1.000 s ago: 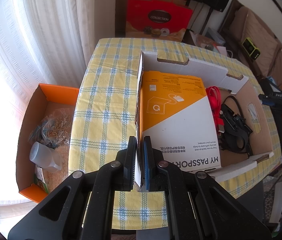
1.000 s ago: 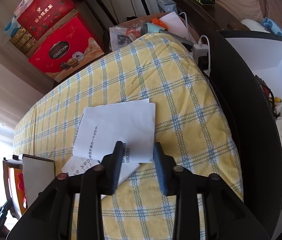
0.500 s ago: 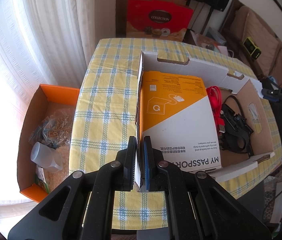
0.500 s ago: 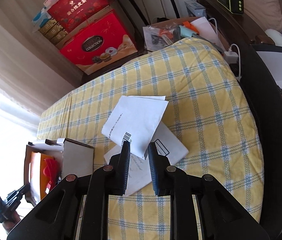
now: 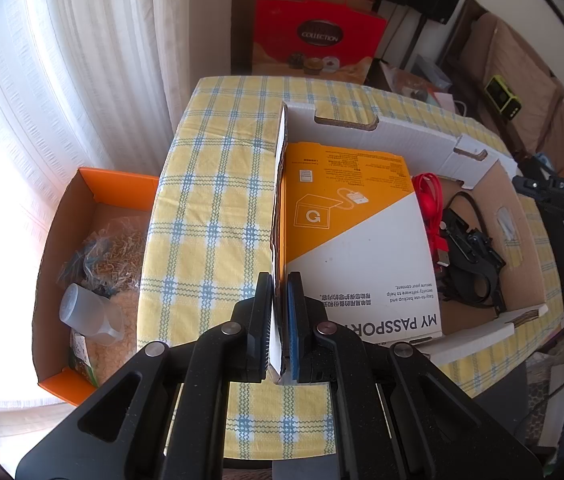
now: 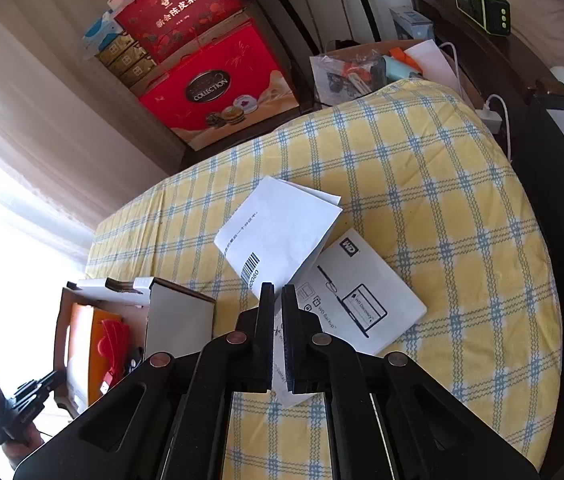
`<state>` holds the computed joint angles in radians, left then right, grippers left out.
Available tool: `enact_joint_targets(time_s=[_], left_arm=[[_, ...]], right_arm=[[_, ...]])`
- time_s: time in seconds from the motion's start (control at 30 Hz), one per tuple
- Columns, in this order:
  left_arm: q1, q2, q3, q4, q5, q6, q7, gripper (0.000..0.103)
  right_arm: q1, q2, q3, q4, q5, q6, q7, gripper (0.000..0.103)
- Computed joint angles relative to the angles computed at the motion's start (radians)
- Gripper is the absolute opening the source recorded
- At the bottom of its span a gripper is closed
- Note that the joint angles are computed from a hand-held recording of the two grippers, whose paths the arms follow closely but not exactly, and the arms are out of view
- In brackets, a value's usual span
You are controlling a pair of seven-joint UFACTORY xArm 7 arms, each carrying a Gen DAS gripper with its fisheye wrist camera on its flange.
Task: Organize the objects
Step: 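Close the right tool on the edge of the white barcode paper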
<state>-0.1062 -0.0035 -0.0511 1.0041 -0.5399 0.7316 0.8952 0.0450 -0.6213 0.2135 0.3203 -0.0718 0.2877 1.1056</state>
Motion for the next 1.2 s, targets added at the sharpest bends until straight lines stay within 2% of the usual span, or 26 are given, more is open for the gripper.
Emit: enact_joint_targets(time_s=[0.07,0.13,0.2,0.3,0.37,0.4,0.47,0.53,0.77,0.93,1.03,1.1,1.2], left_arm=[[0.0,0.0,0.0,0.001,0.001,0.001,0.001,0.005],[0.0,0.0,0.0,0.001,0.0,0.002,0.001,0.005],[0.001,0.0,0.0,0.001,0.0,0.002,0.0,0.005],[0.0,-0.002,-0.001,-0.002,0.003,-0.004,0.001,0.005],[-0.001,-0.004,-0.001,-0.004,0.001,-0.004,0.001,0.005],[-0.001,-0.004,0.0,-0.004,0.0,-0.002,0.0,0.005],[-0.001,-0.005,0.001,-0.002,-0.002,0.004,-0.004,0.005],[-0.001,-0.006,0.001,-0.003,0.0,0.001,-0.005,0.005],[-0.002,-0.004,0.001,-0.001,0.001,0.002,-0.007,0.005],[-0.001,-0.004,0.001,-0.001,0.002,0.001,-0.006,0.005],[-0.001,-0.002,0.001,-0.001,0.002,-0.001,-0.005,0.005],[-0.001,-0.002,0.0,-0.001,0.001,0.0,-0.005,0.005],[-0.001,0.0,0.0,0.0,-0.003,-0.001,-0.006,0.005]], right_arm=[[0.019,-0.024,-0.014,-0.006,0.009,0.015,-0.013,0.003],[0.013,-0.059,0.006,-0.005,-0.002,0.049,-0.007,0.003],[0.044,-0.083,-0.015,0.0,0.014,0.089,-0.025,0.003],[0.021,-0.092,0.013,0.044,-0.022,0.192,-0.034,0.007],[0.001,-0.083,0.02,0.064,-0.049,0.227,-0.034,0.011],[-0.001,-0.076,0.011,0.067,-0.053,0.224,-0.039,0.015],[-0.015,-0.055,-0.004,0.071,-0.067,0.208,-0.054,0.033],[-0.037,-0.015,-0.01,0.088,-0.092,0.201,-0.074,0.037],[-0.033,0.153,-0.113,0.118,-0.058,0.072,-0.21,0.037],[-0.022,0.237,-0.143,0.156,-0.017,0.047,-0.307,0.037],[0.051,0.263,-0.215,0.159,0.095,0.031,-0.436,0.038],[0.055,0.258,-0.212,0.155,0.124,0.035,-0.474,0.038],[0.106,0.239,-0.236,0.137,0.219,0.034,-0.558,0.034]])
